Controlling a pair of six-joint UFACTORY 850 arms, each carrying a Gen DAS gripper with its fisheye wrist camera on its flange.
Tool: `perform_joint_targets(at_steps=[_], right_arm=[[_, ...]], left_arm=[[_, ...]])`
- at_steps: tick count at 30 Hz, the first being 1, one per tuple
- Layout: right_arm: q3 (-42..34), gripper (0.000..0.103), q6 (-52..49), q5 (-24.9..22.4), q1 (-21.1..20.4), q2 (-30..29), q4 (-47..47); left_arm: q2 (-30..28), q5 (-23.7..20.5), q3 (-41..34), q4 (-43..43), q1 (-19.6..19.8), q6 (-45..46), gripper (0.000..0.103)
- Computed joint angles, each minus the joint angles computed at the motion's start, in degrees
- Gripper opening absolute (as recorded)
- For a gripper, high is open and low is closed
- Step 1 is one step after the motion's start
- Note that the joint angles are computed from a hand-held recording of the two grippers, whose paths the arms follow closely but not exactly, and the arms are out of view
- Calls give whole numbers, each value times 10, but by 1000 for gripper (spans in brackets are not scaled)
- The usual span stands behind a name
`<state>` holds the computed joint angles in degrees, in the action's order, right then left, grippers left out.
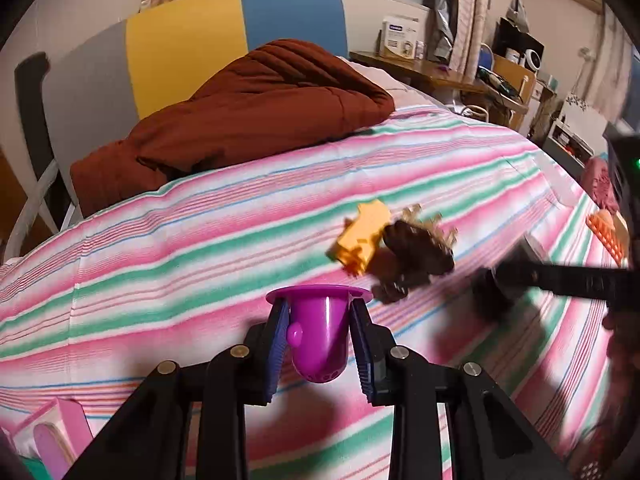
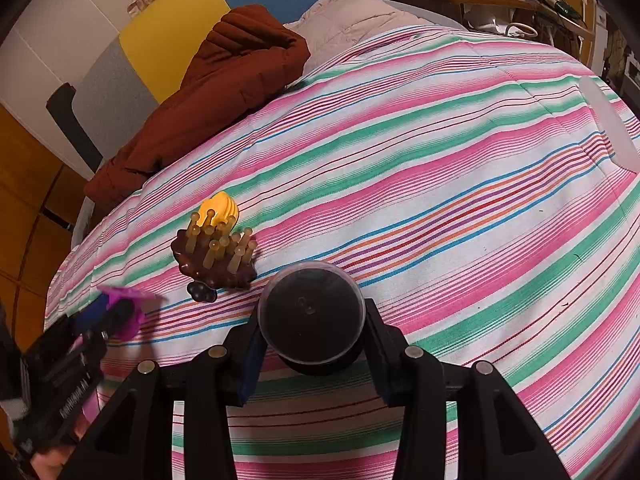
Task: Organize rigid objects
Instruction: 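Lift the purple toy and carry it toward the tray with the left tool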
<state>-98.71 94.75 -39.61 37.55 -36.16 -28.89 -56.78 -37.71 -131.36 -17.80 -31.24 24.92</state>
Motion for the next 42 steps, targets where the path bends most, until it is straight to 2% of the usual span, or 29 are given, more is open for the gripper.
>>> perform_joint_targets(at_steps=[7, 11, 19, 26, 35, 42], right_arm=[[0, 45, 3, 0, 1, 0, -1], [1, 44, 8, 6, 0, 1, -4], [15, 44, 23, 46, 1, 8, -20], [6, 44, 34, 31, 7, 4, -51], [17, 44, 75, 22, 12, 13, -97], [-4, 44, 98, -22, 29, 7, -168]], left_arm=[[66, 40, 125, -94, 16, 13, 31], [120, 71, 213, -174, 24, 54, 31], [230, 123, 376, -311, 48, 168, 31], [307, 130, 479, -408, 90, 247, 31], [378, 150, 573, -473, 155, 306, 31], [420, 172, 642, -468, 198, 312, 31]])
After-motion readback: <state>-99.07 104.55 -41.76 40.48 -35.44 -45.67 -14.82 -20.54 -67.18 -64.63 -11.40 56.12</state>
